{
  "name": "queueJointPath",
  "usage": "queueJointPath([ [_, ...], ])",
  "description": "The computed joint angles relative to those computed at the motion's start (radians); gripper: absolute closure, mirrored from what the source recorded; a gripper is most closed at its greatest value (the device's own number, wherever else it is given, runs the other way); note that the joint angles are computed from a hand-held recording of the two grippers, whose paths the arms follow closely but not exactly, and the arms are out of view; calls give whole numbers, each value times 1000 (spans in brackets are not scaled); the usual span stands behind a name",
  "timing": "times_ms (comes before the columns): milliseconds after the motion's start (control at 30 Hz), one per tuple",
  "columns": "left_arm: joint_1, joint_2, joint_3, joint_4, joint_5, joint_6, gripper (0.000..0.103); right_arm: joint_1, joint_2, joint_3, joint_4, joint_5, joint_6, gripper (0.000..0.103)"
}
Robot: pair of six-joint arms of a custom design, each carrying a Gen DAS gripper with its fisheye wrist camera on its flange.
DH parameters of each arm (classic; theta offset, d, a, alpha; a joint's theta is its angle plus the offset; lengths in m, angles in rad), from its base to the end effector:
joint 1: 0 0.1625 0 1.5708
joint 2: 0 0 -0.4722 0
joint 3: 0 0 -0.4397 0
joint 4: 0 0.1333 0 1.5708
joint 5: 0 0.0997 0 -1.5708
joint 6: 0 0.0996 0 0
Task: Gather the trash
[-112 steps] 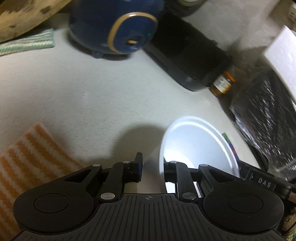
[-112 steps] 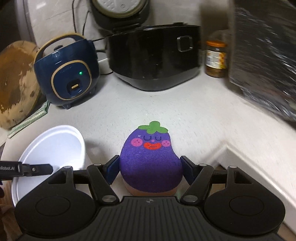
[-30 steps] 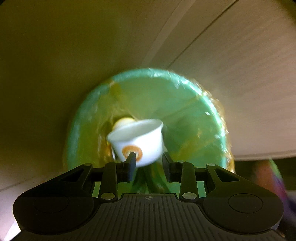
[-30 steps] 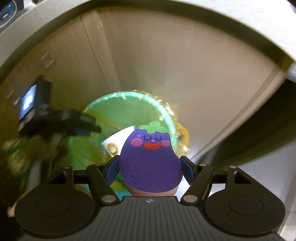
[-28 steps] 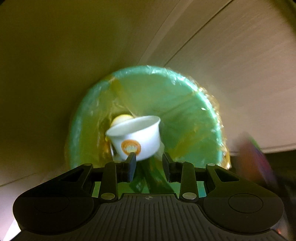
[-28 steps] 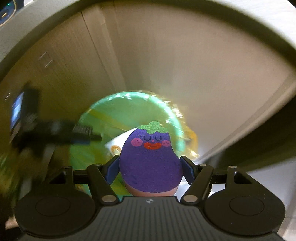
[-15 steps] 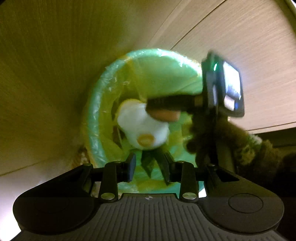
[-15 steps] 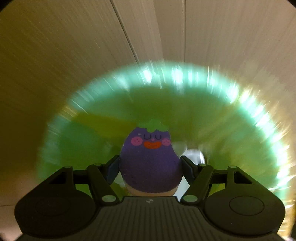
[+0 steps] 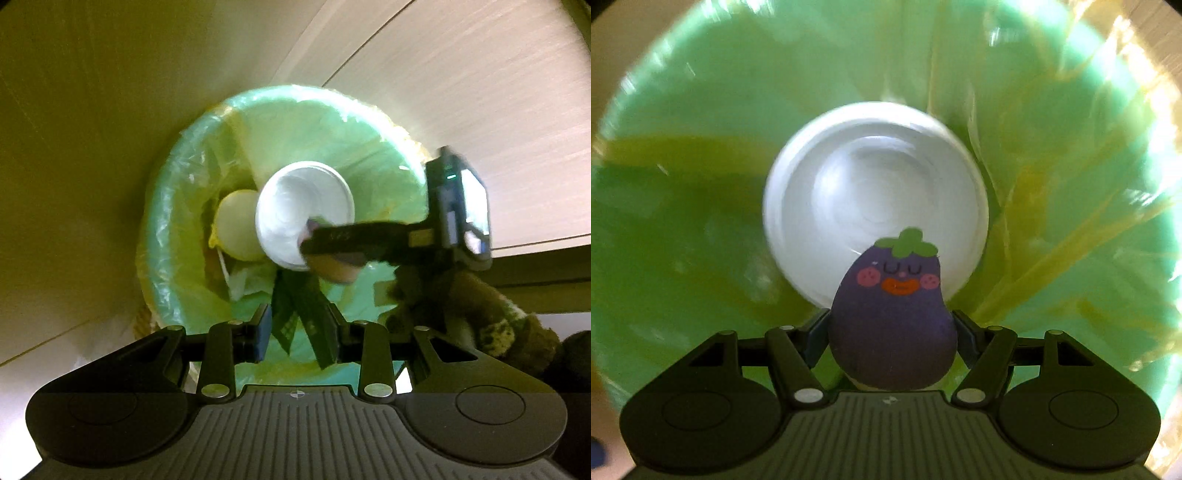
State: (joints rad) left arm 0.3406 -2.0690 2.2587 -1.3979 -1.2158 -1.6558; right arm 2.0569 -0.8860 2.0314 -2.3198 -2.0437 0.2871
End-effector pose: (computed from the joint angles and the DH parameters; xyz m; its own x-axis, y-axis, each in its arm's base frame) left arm -0.1949 -0.2472 0.3717 -0.8614 -0.3897 -0.3258 -0.2711 0.8951 -0.3539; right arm 0.3290 -0.4345 0.0074 -0.7981 -0.3170 0.5123 -0.2137 0.9440 0.2513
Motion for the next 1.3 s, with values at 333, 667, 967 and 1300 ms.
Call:
queueJointPath([
  [333,43,77,-92,37,12,38,68,79,-83,-24,47,-51,55,34],
  [667,37,143,-203,56,36,126,68,132,-143,-95,81,-1,183,34],
  [967,31,141,-193,-20,3,157,68,146,-157,-109,68,-17,305,33],
  [1300,19,129,-205,-7,-28,157,68,141,-227,-73,39,30,396,30],
])
